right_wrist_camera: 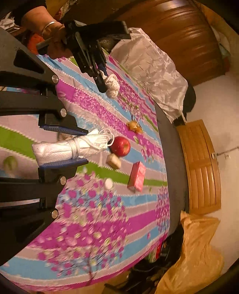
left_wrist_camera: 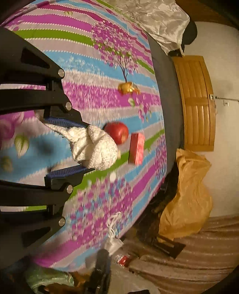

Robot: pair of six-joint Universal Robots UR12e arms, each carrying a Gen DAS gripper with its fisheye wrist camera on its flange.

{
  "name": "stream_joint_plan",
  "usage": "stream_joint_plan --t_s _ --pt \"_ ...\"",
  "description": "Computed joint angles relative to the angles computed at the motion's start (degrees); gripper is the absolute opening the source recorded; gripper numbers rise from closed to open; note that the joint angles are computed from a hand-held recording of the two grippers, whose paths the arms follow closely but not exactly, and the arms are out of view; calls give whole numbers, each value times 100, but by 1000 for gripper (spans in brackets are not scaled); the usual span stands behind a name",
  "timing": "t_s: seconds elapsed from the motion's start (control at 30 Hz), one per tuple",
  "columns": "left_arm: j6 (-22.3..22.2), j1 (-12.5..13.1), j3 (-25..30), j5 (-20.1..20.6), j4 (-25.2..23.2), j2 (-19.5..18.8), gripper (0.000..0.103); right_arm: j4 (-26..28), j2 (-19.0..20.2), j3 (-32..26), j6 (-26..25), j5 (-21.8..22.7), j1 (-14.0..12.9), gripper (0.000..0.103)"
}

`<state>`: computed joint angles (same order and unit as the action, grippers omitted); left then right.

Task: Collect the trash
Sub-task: 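Carry the white cloth and white mesh bag over the green bin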

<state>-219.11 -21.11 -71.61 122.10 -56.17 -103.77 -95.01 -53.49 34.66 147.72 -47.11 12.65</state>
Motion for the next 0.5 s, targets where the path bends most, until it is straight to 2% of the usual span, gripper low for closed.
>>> stream_joint_plan --t_s 0.1,0.3,0.5 --pt "112 -158 276 28 -76 -175 36 -472 -468 788 121 -195 -149 27" --pt "147 -412 881 -64 -340 -557 36 -922 -1091 1808 358 -422 -447 27" --pt "334 -602 1546 -228 -493 -986 36 -1313 -1471 2396 623 -515 -767 27"
